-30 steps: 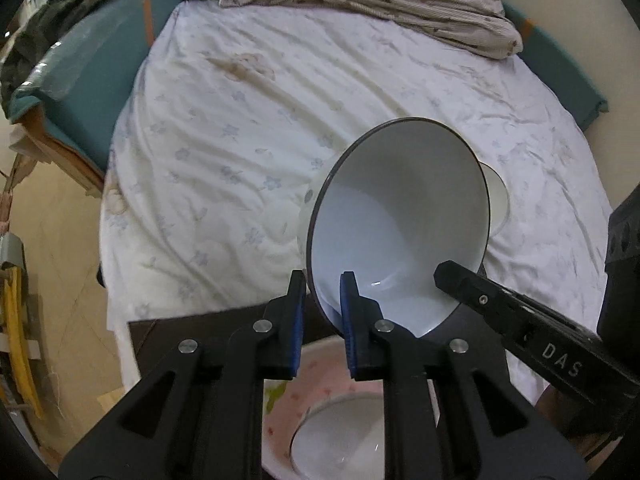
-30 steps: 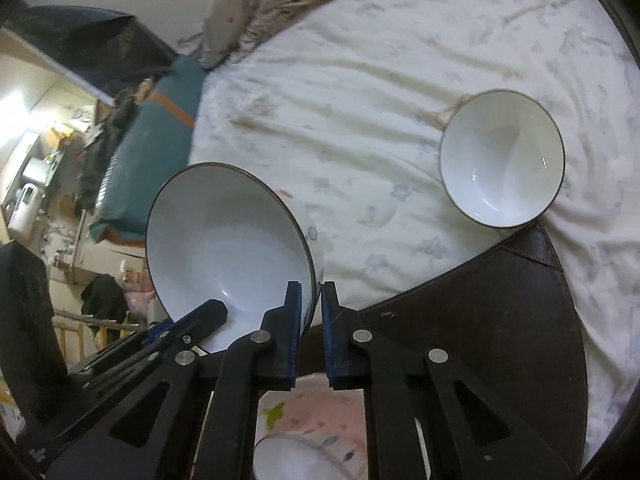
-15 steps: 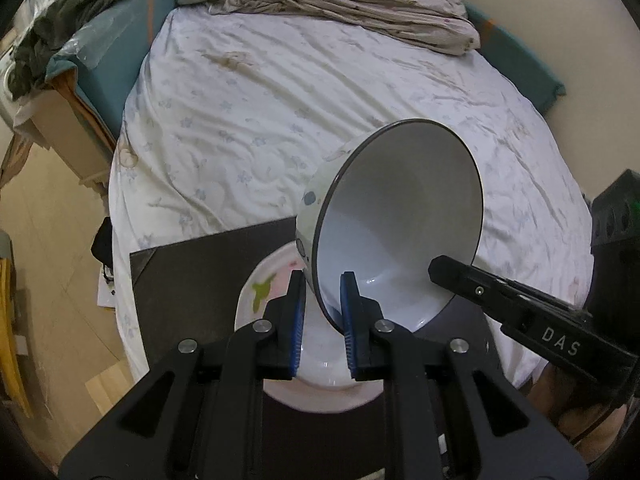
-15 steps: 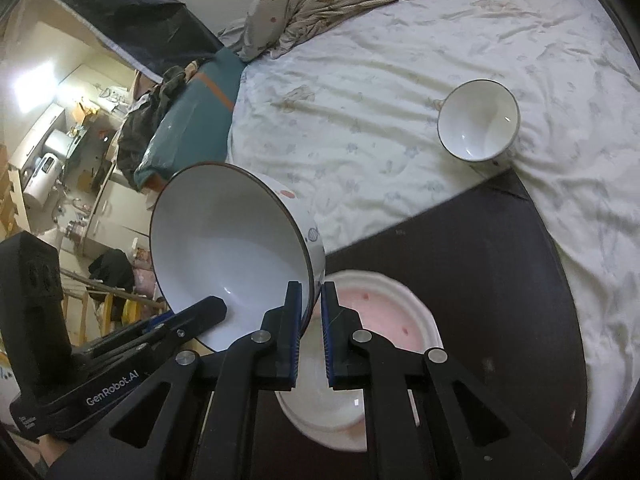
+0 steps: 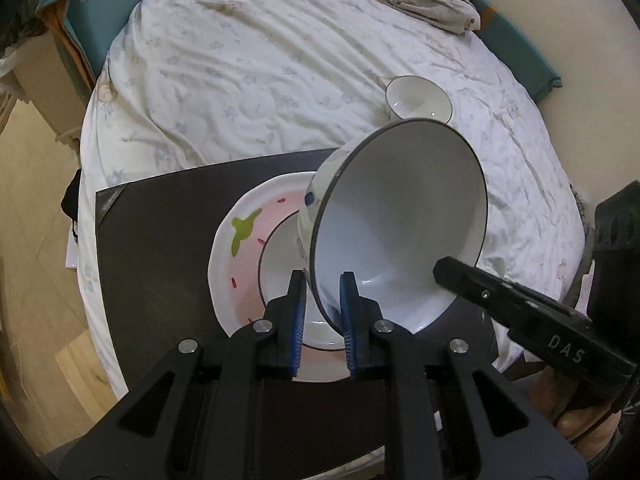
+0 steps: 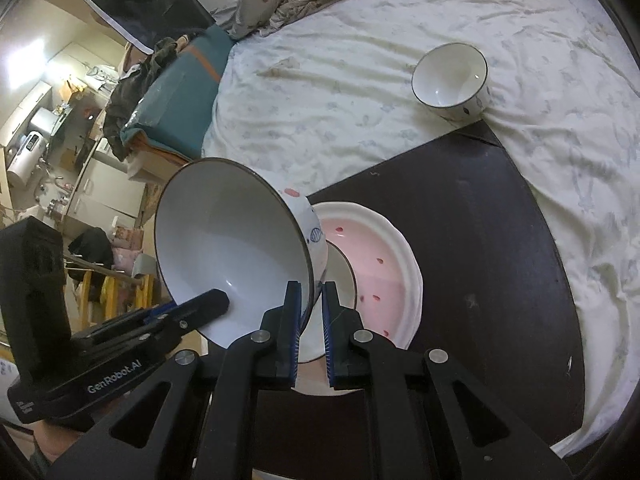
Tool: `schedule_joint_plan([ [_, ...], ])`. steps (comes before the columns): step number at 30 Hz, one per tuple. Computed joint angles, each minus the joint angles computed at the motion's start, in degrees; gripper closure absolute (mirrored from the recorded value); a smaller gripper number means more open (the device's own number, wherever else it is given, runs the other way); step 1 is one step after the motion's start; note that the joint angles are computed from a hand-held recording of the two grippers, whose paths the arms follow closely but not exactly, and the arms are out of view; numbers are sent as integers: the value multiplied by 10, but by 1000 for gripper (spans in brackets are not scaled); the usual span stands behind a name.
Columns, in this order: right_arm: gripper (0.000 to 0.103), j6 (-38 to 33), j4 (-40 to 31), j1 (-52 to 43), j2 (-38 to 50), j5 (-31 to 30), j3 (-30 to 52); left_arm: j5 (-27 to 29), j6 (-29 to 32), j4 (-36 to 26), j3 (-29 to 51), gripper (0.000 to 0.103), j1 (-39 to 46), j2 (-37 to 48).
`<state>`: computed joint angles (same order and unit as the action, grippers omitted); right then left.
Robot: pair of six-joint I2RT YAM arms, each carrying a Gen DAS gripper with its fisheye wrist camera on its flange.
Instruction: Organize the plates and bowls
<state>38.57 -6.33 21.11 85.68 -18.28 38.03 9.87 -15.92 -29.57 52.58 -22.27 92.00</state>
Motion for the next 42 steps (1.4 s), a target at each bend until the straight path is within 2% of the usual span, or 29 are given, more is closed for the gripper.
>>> schedule_joint_plan([
  [4,92,9,8,4,22,-6,2,-19,2,5,-9,89,-7,1],
  [8,92,6,7,9,33,-10,7,-5,-2,-3,-13,89,4,13],
  [15,91,23,13,-2,87,-73,5,30,-5,-28,-2,89,22,53],
  [18,91,28,11,-9,102,-89,5,27,-5,-30,0,89,18,56],
  [32,88,36,6,-9,111,-101,13,32,0,-35,0,88,36,63],
  [36,87,32,2,-4,110,-98,16,-1,3,-30,-6,87,15,56],
  [42,87,32,2,-2,113,-97,19,-12,4,-23,-9,86,17,47],
])
